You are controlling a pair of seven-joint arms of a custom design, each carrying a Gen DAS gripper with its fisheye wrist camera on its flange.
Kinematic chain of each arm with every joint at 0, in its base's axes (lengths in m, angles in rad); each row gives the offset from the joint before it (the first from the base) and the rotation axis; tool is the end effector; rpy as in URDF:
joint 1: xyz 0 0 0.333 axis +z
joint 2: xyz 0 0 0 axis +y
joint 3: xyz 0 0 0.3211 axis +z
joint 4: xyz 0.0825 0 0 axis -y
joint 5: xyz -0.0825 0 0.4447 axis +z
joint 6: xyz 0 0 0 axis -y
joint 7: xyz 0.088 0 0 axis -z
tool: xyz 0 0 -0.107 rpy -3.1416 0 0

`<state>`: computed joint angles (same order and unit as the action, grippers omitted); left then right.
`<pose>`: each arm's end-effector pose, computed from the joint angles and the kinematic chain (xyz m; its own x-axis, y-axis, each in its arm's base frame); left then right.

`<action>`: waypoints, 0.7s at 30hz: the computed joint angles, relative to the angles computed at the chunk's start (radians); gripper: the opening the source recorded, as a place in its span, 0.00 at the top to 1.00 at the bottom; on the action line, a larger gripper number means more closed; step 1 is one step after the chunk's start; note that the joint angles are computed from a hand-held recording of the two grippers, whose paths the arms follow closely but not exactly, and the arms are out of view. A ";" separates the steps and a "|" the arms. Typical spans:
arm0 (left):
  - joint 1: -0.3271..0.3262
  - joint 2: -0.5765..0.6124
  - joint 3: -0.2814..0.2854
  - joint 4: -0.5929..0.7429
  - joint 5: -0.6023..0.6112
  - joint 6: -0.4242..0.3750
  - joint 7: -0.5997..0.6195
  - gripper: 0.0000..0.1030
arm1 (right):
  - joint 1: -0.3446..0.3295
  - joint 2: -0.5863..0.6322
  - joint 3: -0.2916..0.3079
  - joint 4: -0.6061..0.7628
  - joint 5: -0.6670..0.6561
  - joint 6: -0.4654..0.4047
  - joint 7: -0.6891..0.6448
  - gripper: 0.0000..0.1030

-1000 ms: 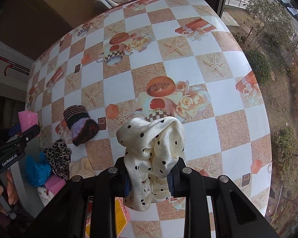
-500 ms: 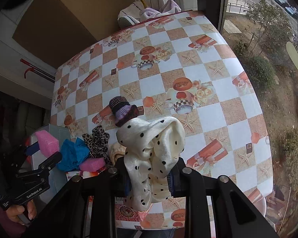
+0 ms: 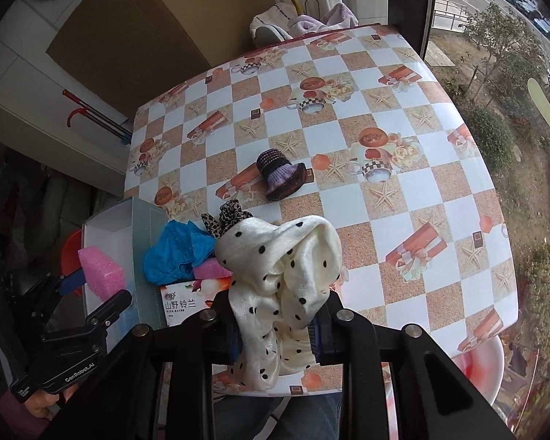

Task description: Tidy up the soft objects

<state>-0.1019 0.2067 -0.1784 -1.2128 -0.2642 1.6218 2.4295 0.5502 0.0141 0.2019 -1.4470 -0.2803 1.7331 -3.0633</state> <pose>0.6503 -0.1986 0.6982 -0.9131 -0.4059 0.0388 -0.3925 0.8491 -0.3536 0.4803 0.4132 0.7078 -0.7214 -0.6319 -0.2833 -0.5802 0.7749 -0.2509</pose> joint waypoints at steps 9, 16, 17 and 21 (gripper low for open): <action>0.036 0.022 0.018 0.029 -0.008 0.000 -0.002 0.30 | 0.034 0.150 -0.009 0.175 0.027 -0.008 -0.062 0.72; 0.057 0.050 0.023 0.069 -0.004 -0.001 -0.010 0.30 | 0.077 0.312 -0.038 0.378 0.045 -0.013 -0.164 0.72; 0.059 0.048 0.024 0.066 -0.003 0.003 -0.011 0.30 | 0.085 0.338 -0.043 0.413 0.048 -0.020 -0.181 0.72; 0.071 0.041 0.028 0.054 -0.005 0.014 -0.017 0.30 | 0.117 0.426 -0.067 0.542 0.062 -0.061 -0.235 0.72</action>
<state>-0.0307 0.2478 -0.1502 -1.1587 -0.2694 1.6359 2.4129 0.6669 0.4399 0.1349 -0.9055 -0.2181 1.6724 -3.2982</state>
